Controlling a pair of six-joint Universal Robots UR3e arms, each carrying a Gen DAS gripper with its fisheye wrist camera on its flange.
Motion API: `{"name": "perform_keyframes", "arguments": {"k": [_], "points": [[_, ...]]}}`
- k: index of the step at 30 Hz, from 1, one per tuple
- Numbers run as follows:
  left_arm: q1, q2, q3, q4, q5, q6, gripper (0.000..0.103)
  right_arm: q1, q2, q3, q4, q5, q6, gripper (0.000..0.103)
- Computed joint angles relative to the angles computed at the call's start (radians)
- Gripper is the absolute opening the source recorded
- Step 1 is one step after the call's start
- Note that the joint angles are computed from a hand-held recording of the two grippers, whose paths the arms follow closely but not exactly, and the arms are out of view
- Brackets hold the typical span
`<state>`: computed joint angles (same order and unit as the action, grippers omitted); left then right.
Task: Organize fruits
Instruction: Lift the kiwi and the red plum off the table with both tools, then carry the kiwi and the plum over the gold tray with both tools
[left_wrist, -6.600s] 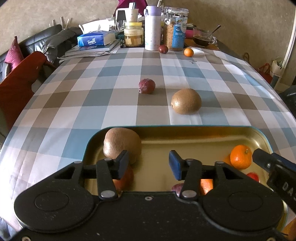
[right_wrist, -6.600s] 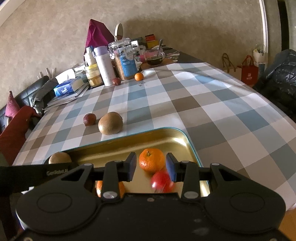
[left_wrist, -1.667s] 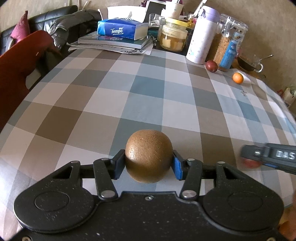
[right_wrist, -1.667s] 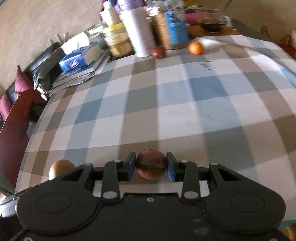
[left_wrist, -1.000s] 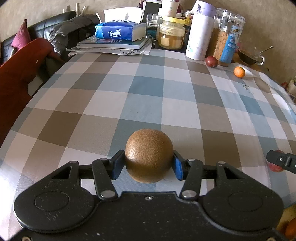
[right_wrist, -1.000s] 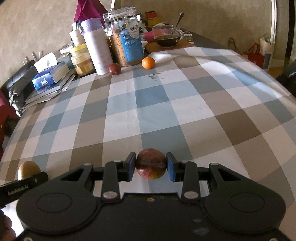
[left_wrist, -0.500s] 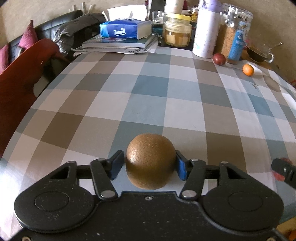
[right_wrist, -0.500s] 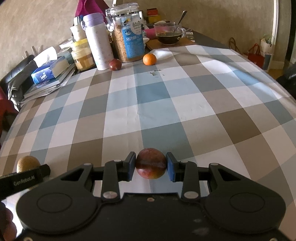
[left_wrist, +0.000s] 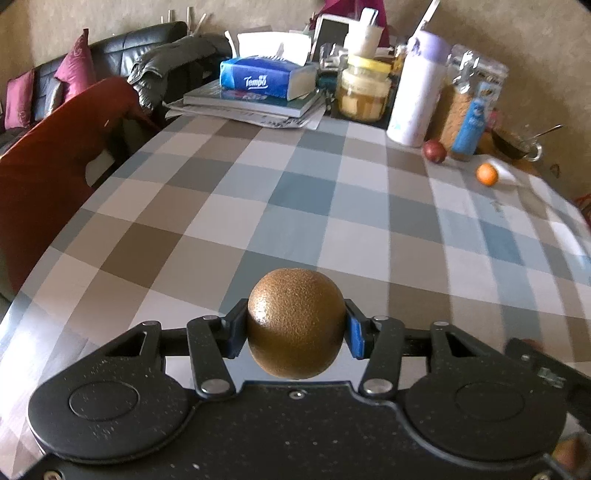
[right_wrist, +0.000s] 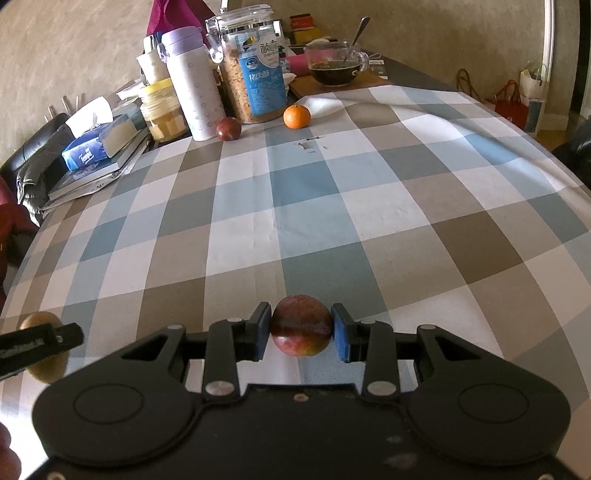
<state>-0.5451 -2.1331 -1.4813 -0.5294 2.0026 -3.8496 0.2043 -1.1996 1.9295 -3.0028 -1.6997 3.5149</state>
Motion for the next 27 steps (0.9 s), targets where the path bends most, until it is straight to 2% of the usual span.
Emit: {"name": "perform_keyframes", "arguments": {"k": [8,16,27], "points": [[-0.084,0.036,0.036,-0.104,0.032,-0.017,0.057,0.017,0.013,-0.002,-0.02,-0.028,-0.014,0.037],[-0.162,0.058,0.038,-0.14,0.061,-0.034,0.057,0.038,0.027,-0.001,-0.047,-0.063,-0.036,0.037],[-0.224,0.14,-0.061,-0.131,0.096,-0.074,0.057,-0.028,-0.078,0.112,-0.157,0.02,-0.018,0.037]]}}
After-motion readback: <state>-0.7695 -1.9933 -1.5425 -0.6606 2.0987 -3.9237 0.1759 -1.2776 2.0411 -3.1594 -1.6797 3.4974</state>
